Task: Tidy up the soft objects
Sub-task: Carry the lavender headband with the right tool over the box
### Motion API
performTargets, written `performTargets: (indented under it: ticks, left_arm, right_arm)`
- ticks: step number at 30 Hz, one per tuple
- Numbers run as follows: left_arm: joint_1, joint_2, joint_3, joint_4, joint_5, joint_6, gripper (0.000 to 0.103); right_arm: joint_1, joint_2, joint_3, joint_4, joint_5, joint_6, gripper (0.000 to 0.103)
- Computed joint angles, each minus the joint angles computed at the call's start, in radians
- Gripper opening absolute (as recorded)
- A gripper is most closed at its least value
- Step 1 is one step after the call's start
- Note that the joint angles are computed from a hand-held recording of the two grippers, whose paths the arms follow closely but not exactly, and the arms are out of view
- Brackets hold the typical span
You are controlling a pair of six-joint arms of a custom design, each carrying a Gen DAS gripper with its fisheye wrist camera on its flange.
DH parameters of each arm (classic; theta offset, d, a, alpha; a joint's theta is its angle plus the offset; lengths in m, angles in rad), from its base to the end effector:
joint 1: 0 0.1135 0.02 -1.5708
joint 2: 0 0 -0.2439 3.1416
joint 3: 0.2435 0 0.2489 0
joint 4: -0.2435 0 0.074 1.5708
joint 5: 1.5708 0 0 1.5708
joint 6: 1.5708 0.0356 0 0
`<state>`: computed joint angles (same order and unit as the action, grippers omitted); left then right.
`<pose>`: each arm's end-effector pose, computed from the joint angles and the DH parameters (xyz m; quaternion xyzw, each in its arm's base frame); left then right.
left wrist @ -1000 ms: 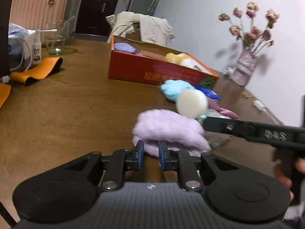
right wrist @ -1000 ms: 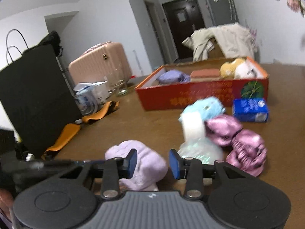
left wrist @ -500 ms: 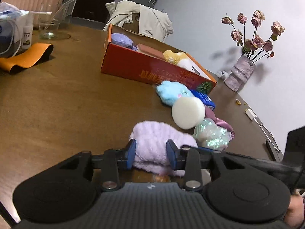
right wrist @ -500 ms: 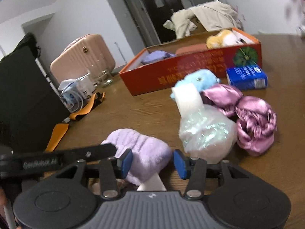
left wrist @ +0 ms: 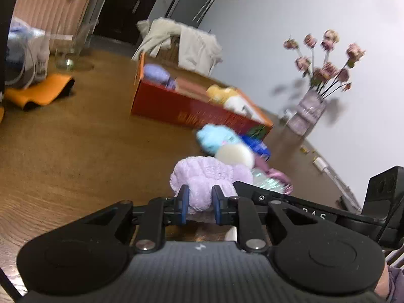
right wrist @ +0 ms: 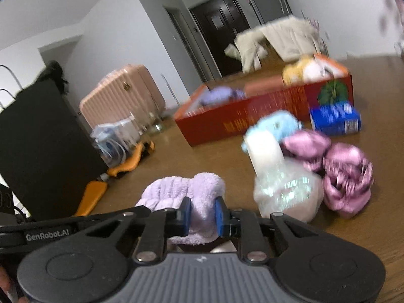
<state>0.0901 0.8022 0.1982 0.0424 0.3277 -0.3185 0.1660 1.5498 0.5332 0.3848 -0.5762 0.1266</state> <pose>0.1748 0.0043 0.1437 -0.0980 0.8617 -0.1962 0.4576 0.2698 0.0649 0.1222 -0.1454 0.8523 0.3139 0.3922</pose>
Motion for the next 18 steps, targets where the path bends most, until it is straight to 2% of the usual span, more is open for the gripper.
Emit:
performTargets:
  ticks: [4,10,14,18]
  left_arm:
    - [-0.049,-0.211,-0.004,-0.141,-0.045,-0.015,0.019]
    - [-0.144,-0.315,0.013,-0.219,-0.124,-0.049,0.018]
    - [-0.133,-0.193,0.068,-0.140,-0.126,-0.038,0.018]
    - [-0.056,0.102,0.218,0.003,-0.063,0.006,0.018]
  right_arm:
    - [-0.025,-0.121,-0.038,-0.045,-0.028,-0.015,0.019]
    - [-0.076,-0.205,-0.057,-0.104,-0.076,-0.030,0.019]
    - [-0.096,-0.150,0.049,-0.174,-0.126,-0.049,0.019]
    - [-0.087,0.004,0.299,-0.293,-0.151,-0.090,0.019]
